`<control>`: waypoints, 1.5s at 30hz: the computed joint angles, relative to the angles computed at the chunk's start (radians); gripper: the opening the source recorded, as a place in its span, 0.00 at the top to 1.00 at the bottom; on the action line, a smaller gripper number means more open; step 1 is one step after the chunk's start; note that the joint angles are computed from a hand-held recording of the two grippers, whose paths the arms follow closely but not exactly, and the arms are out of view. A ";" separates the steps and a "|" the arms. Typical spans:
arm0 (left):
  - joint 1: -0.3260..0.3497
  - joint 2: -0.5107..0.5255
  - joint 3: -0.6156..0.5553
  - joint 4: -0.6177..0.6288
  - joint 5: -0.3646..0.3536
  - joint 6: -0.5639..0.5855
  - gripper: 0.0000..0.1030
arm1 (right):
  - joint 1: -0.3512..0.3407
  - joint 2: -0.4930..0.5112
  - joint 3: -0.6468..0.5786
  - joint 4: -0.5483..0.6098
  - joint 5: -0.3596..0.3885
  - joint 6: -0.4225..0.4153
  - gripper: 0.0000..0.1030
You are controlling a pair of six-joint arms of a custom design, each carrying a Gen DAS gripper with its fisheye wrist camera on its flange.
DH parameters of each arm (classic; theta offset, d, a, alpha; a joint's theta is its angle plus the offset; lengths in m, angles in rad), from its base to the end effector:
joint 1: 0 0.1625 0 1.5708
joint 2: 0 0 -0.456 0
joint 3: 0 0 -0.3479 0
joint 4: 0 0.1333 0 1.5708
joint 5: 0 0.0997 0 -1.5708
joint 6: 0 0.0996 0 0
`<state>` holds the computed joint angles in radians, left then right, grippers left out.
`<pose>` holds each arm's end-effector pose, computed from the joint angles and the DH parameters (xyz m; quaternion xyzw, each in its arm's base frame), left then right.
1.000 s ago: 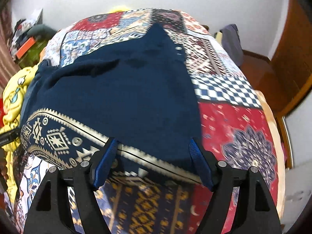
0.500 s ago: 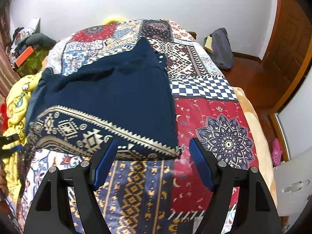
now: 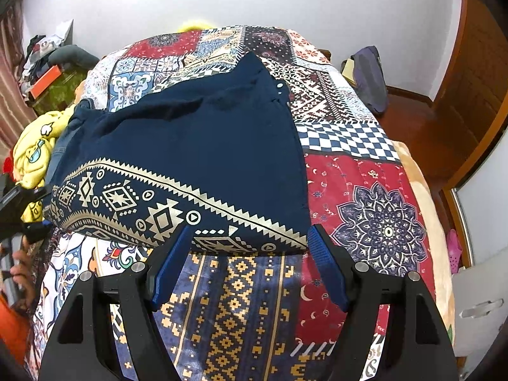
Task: Fold large clothes
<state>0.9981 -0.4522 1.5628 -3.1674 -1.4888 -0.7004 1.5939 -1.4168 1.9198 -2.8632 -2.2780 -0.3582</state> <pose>-0.2600 -0.6643 0.0088 0.0717 -0.9672 0.2170 0.1109 0.0801 -0.4970 0.4629 0.0334 -0.8755 0.3024 0.3753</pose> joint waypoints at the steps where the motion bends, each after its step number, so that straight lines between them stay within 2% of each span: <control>1: 0.000 0.013 -0.026 0.015 -0.001 0.013 0.36 | -0.003 0.003 -0.002 0.009 0.004 -0.002 0.30; 4: -0.006 0.031 -0.083 0.078 0.004 0.042 0.36 | -0.012 0.021 -0.016 0.051 -0.002 -0.001 0.30; 8: -0.039 0.029 -0.109 0.122 0.091 0.079 0.38 | -0.020 0.033 -0.019 0.082 0.003 0.013 0.30; 9: -0.044 0.025 -0.101 0.112 0.102 0.081 0.41 | -0.020 0.034 -0.018 0.082 0.006 0.013 0.30; 10: -0.051 0.019 -0.087 0.093 0.108 0.079 0.49 | -0.020 0.034 -0.017 0.079 0.008 0.010 0.30; 12: -0.054 0.011 -0.043 -0.017 0.070 0.079 0.61 | -0.015 0.036 -0.015 0.071 0.006 0.002 0.30; 15: -0.065 0.006 -0.031 -0.073 0.083 0.094 0.61 | -0.008 0.045 -0.016 0.060 -0.007 -0.013 0.30; 20: -0.050 0.062 -0.167 0.131 0.167 0.108 0.61 | 0.003 0.056 -0.021 0.058 0.000 -0.001 0.30; 23: -0.034 0.098 -0.233 0.139 0.151 0.112 0.61 | 0.012 0.054 -0.018 0.059 0.009 -0.002 0.30; 24: -0.038 0.101 -0.252 0.165 0.171 0.124 0.66 | 0.017 0.055 -0.020 0.062 0.007 -0.007 0.30; 25: -0.046 0.103 -0.270 0.190 0.204 0.137 0.77 | 0.023 0.060 -0.025 0.066 -0.001 -0.015 0.30; 27: -0.065 0.104 -0.303 0.252 0.277 0.177 0.85 | 0.035 0.071 -0.039 0.075 -0.016 -0.023 0.30; 28: -0.078 0.098 -0.298 0.235 0.305 0.198 0.87 | 0.044 0.078 -0.049 0.078 -0.022 -0.027 0.30; 31: -0.123 0.044 -0.216 0.144 0.365 0.234 0.90 | 0.064 0.098 -0.086 0.092 0.002 -0.033 0.30; 33: -0.144 0.018 -0.169 0.054 0.366 0.248 0.90 | 0.083 0.123 -0.118 0.094 0.022 -0.037 0.30; 36: -0.191 -0.009 -0.141 -0.020 0.422 0.322 0.90 | 0.106 0.169 -0.165 0.100 0.054 -0.051 0.30; 39: -0.245 -0.033 -0.119 -0.034 0.531 0.429 0.90 | 0.125 0.234 -0.226 0.139 0.094 -0.045 0.30; 41: -0.262 -0.020 -0.151 -0.015 0.578 0.488 0.90 | 0.128 0.267 -0.248 0.160 0.114 -0.037 0.30; 45: -0.273 0.013 -0.220 0.105 0.648 0.530 0.90 | 0.113 0.322 -0.260 0.212 0.131 -0.012 0.30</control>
<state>0.7251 -0.4395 1.3431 -3.0619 -0.8404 -0.1708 1.7073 -1.0949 1.6595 -2.6515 -2.1465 -0.3705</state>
